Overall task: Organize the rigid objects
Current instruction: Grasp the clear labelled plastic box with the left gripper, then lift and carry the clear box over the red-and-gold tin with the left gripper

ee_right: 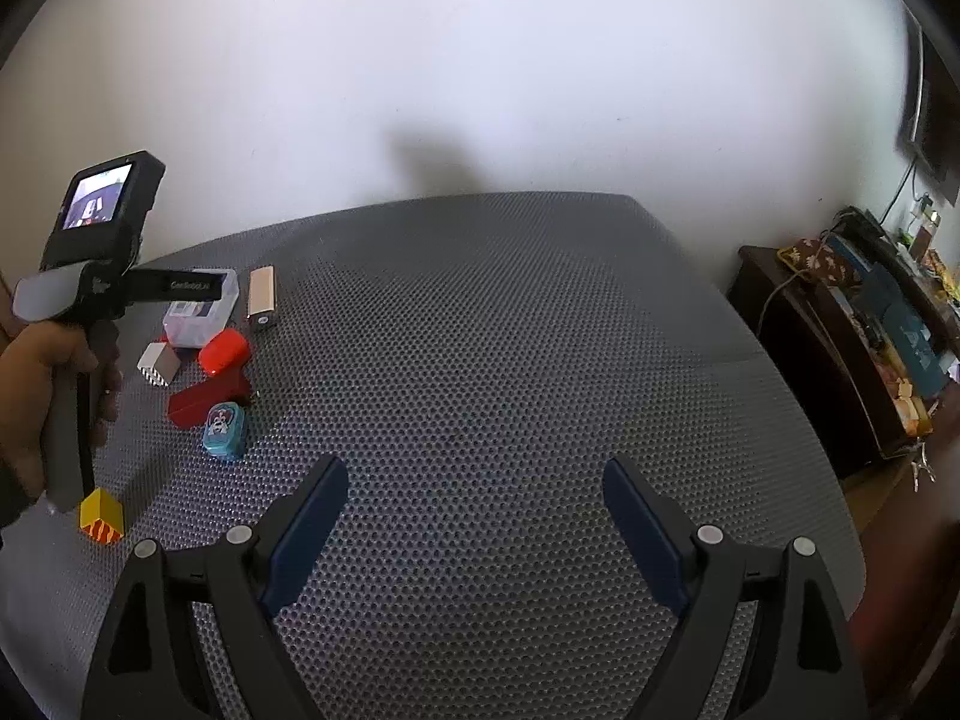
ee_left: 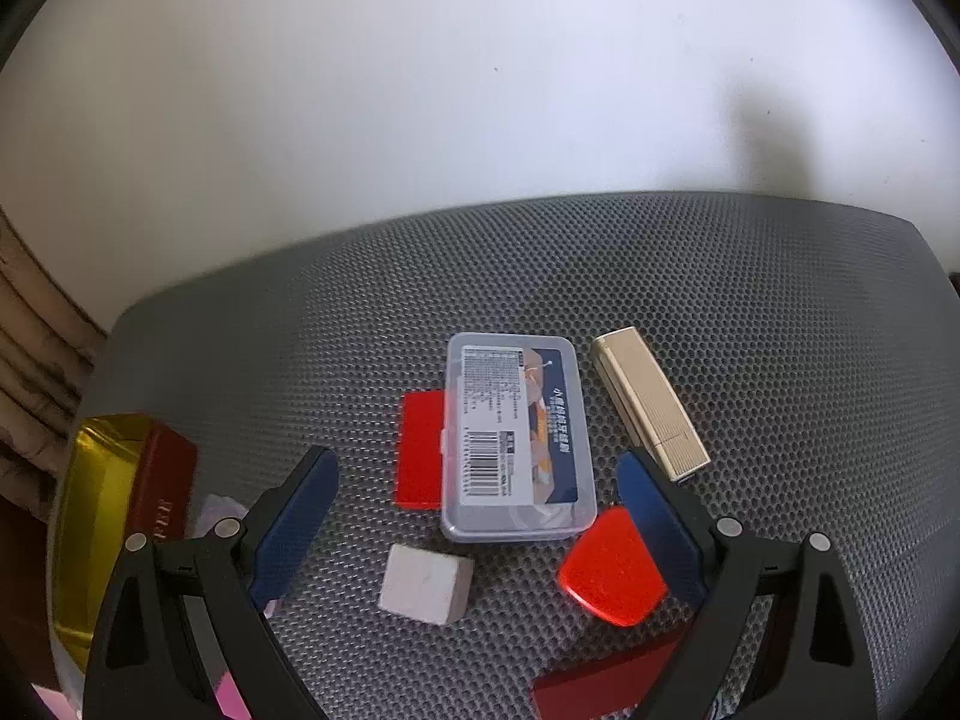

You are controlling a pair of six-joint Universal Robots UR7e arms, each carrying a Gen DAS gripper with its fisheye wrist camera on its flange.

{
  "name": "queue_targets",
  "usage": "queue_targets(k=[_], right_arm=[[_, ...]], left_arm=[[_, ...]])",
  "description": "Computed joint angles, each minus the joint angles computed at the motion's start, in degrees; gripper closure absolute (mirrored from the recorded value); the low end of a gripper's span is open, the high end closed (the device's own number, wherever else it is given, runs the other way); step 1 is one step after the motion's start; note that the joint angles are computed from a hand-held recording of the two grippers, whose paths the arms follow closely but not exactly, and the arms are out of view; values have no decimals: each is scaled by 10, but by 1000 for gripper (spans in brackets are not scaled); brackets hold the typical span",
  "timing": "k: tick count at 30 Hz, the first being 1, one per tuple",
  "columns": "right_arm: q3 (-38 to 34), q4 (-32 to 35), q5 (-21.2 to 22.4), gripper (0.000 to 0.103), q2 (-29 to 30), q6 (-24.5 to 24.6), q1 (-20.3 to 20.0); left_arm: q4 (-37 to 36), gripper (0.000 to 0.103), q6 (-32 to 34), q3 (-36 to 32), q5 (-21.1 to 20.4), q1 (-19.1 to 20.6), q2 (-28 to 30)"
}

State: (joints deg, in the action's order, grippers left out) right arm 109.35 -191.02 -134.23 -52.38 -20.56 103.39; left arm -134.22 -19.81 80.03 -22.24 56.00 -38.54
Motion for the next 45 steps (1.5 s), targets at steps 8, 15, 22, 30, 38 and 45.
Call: queue_targets(k=[8,15,22,30,38,45], right_arm=[[3,24,12,14,-10,17,-9],[-2,35,19,14,-5,27,-15],[-3,25,26,14,-1,21,-17],[9,16,27,14,-9,7,-2],[28,-17,26,14,-15,-19,22],[37,-47,31,14,-8,-49,48]], left_arm=[[72,26,-23,-46,-13,14,15],[116,44,-40,-73,-23,21,25],[74,46,-42,-34,0,1,11],[96,46,-101,34,32,-54,-50],[279,46,-273,87,63,-125,-150],[513,46,-473,89,60,-169,-213]])
